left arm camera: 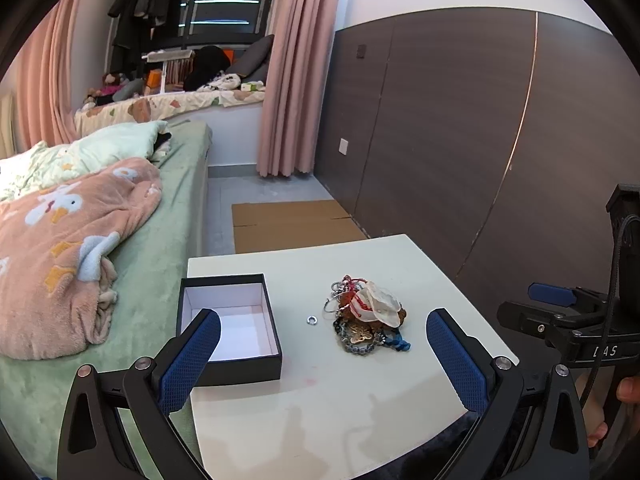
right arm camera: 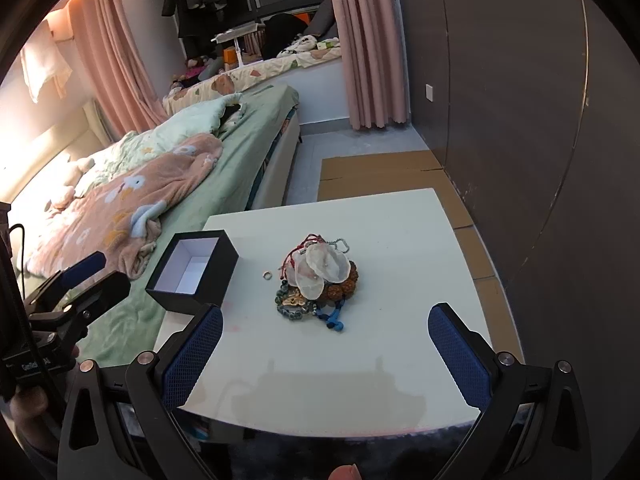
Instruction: Organize jewelry
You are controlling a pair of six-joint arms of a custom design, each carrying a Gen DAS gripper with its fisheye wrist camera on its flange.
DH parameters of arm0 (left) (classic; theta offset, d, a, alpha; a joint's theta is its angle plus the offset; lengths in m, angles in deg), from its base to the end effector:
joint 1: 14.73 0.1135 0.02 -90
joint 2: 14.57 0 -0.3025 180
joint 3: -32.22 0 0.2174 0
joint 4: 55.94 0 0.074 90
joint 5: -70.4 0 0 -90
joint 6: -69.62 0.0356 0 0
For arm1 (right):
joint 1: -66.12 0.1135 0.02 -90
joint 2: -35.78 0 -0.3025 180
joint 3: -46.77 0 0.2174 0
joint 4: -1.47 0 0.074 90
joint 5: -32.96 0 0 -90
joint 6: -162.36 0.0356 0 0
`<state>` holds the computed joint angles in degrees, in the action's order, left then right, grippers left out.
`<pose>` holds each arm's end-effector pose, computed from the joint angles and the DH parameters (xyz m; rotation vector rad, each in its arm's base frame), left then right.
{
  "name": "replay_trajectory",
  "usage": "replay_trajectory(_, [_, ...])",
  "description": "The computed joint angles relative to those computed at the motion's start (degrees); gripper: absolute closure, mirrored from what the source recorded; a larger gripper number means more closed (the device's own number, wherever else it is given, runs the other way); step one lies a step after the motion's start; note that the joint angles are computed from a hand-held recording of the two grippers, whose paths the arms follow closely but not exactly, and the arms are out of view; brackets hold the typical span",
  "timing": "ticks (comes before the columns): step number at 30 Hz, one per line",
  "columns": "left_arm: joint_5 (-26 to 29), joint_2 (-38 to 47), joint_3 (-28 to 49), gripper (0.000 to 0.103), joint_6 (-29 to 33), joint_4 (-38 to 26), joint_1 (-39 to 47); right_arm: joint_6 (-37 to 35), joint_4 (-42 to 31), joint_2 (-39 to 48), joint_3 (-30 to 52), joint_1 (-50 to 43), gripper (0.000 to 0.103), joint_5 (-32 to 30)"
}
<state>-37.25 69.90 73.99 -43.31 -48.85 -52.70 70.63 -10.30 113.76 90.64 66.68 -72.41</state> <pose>0.1945 -0.1381 0.2043 0.1121 2.1689 -0.2740 0.2123 0.0115 0.2097 -0.1756 2.3496 0.3077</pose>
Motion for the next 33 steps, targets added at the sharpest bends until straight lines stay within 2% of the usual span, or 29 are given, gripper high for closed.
replay_trajectory(22, [-0.1,-0.4,-1.2,0.0,0.5,1.6,0.1,-0.8,-0.4,-1.6,-0.7,-2.3,0.0,-0.8])
replay_trajectory(31, [3.4,2.0,-0.4,0.001,0.4,3.5,2.3,2.5,-0.9,0.6,0.8,-4.4,0.0,-0.9])
replay_trajectory(33, [4.4,3.0,0.2,0.006,0.2,3.9,2.9,3.8,-0.7,1.8,1.5,-5.5,0.0,-1.9])
